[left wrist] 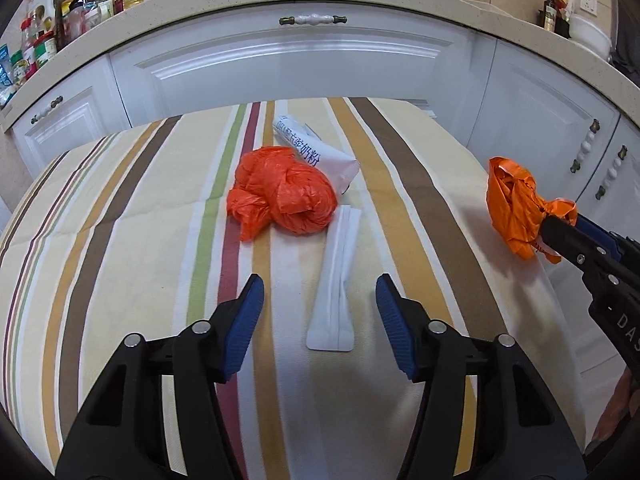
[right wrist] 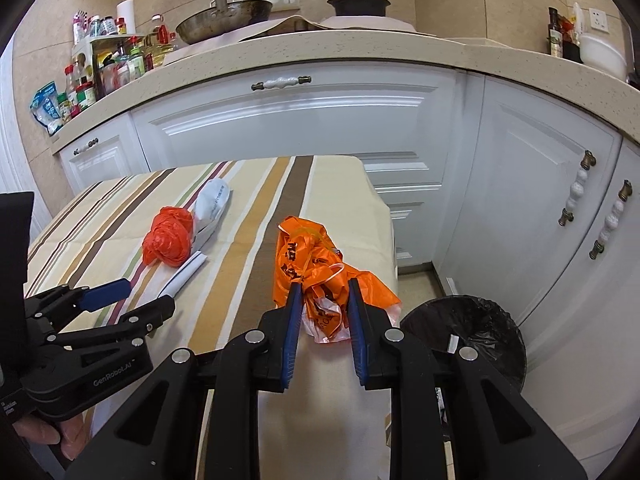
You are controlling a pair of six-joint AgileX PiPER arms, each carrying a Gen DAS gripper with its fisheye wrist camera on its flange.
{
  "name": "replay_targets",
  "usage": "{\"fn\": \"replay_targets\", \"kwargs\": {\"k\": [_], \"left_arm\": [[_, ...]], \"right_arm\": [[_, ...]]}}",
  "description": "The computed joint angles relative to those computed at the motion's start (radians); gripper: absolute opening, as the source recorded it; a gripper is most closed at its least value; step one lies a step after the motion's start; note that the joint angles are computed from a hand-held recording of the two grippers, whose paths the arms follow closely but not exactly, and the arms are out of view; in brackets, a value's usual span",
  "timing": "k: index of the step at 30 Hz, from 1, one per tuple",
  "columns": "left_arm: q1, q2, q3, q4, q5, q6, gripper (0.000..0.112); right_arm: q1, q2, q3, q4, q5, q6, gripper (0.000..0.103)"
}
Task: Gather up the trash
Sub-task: 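Grasp the folded white paper strip with the left gripper while the right gripper holds the orange bag, then carry the paper strip and orange bag over the bin and open both grippers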
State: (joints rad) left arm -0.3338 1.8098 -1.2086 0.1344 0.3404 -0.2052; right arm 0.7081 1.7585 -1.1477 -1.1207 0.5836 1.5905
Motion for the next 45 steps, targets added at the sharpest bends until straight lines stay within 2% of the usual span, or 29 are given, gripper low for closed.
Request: {"fn": "replay_targets", "kwargs": {"k": [3, 4, 5, 8, 24, 34, 45], "left_arm": [[-0.002, 0.018, -0.022, -0.047, 0.022, 0.051, 0.032], [0.002, 0.024, -0.028, -0.075, 0.030, 0.080, 0.023], [0.005, 0.029, -0.035, -0.099, 0.038, 0.103, 0.019], [0.010, 0.026, -0.028, -0.126, 0.035, 0.129, 0.018], [-0.013, -0.088, 0.075, 0.074, -0.043, -0.046, 0.017], [-0.030, -0.187, 0.140, 0.132, -0.065, -0.102, 0.017], [-0.130, -0.200, 0.105, 0.217, -0.038, -0.196, 0.017]], "right_arm": [[-0.005, -0.005, 0.008, -0.008, -0.006, 0.012, 0.023], [-0.006, -0.005, 0.010, -0.010, -0.007, 0.017, 0.023], [-0.005, -0.008, 0.013, -0.013, -0.007, 0.023, 0.023], [-0.004, -0.008, 0.015, -0.016, -0.003, 0.029, 0.023], [0.028, -0.027, 0.036, -0.054, 0.039, 0.084, 0.023], [0.071, -0.082, 0.077, -0.103, 0.124, 0.164, 0.023], [0.092, -0.191, 0.166, -0.119, 0.230, 0.222, 0.023]]}}
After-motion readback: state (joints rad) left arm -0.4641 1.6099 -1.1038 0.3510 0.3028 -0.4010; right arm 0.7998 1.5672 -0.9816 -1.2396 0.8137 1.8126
